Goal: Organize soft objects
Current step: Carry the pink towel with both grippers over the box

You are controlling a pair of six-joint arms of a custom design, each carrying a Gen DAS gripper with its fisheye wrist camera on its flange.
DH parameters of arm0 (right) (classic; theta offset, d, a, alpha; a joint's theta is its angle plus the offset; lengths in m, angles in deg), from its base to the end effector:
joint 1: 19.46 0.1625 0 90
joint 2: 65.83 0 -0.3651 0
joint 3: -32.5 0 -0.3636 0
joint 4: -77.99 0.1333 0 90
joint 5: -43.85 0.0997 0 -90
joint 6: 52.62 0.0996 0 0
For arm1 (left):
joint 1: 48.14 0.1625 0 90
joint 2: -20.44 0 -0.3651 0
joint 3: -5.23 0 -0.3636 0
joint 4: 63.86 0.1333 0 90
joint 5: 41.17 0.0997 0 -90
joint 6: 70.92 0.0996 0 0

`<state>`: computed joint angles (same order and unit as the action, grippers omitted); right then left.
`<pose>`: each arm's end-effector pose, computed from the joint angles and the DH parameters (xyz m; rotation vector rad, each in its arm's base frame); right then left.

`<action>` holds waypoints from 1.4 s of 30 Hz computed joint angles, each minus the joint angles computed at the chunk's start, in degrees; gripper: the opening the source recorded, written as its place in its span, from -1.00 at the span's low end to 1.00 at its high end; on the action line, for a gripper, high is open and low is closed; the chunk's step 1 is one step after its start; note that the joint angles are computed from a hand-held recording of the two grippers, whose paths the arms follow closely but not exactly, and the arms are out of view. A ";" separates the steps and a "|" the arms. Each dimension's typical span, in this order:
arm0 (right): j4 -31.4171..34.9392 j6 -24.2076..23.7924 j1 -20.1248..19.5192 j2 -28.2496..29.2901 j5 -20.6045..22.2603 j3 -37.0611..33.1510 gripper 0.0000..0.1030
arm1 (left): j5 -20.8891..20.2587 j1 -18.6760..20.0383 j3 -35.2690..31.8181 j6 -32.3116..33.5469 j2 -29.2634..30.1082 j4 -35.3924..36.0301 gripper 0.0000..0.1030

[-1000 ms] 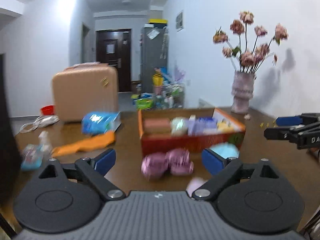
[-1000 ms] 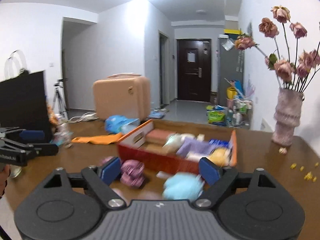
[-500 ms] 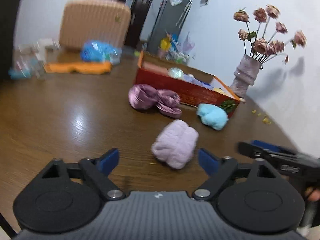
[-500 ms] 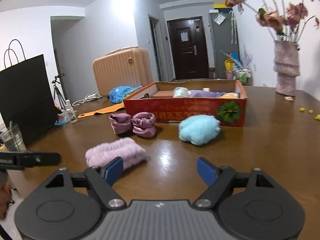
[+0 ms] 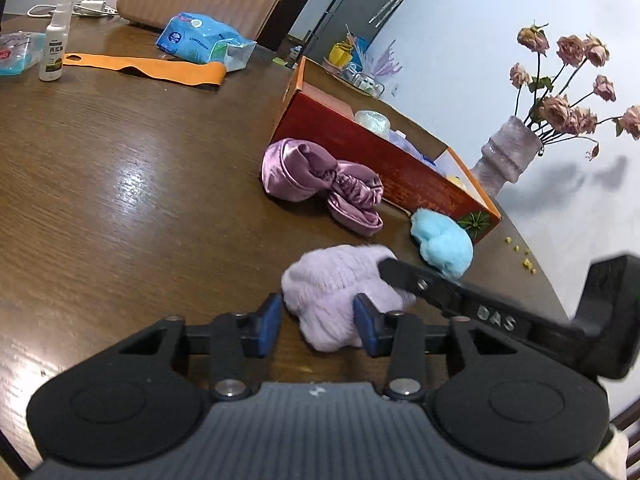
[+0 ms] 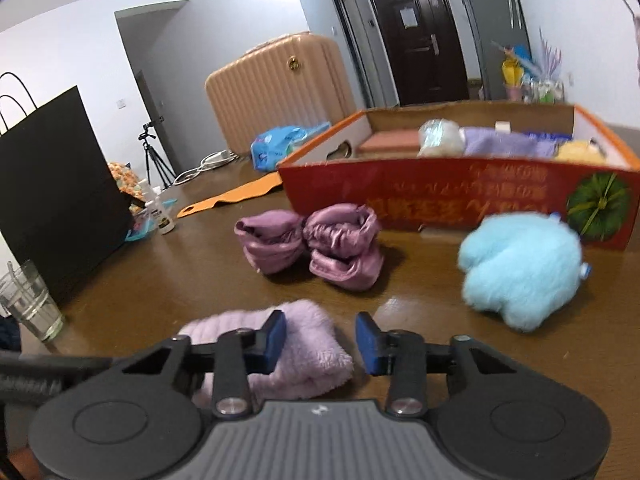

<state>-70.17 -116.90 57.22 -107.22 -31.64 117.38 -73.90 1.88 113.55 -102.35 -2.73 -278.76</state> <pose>0.0023 -0.6773 0.0856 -1.3597 2.7368 -0.5503 -0.1404 -0.5054 -0.0338 -0.2834 2.3452 -1.4188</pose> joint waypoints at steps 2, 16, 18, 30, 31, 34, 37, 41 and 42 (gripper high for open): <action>-0.58 2.70 -0.86 -1.48 0.78 1.96 -0.60 | -1.63 0.30 -0.53 2.39 0.28 -1.42 -0.49; -5.76 1.41 -10.64 -20.83 6.80 20.68 -0.52 | -6.41 -7.81 3.12 4.63 -0.03 3.88 -0.26; -6.79 1.92 -10.98 -20.59 7.14 20.54 -0.38 | -5.44 -8.39 2.95 5.10 0.44 3.01 -0.11; -11.41 4.77 -10.36 -16.34 3.89 19.56 -0.32 | -8.37 -4.32 -2.14 4.08 1.78 8.92 -0.11; -12.00 4.40 -10.42 -16.02 4.03 19.62 -0.32 | -8.77 -3.97 -2.13 3.87 1.82 8.96 -0.11; -12.42 3.34 -10.31 -15.41 4.30 19.55 -0.43 | -10.75 -3.10 -1.82 5.17 2.01 6.83 -0.31; -11.99 2.34 -9.69 -14.92 4.39 19.07 -0.61 | -10.56 -2.79 -2.24 7.17 2.19 5.56 -0.42; -9.68 2.68 -7.20 -13.42 5.52 15.20 -0.66 | -10.61 -2.14 -4.55 13.55 1.35 3.29 -0.46; -8.81 2.79 -6.40 -12.62 6.24 13.48 -0.66 | -10.56 -1.82 -5.53 16.05 1.03 2.74 -0.46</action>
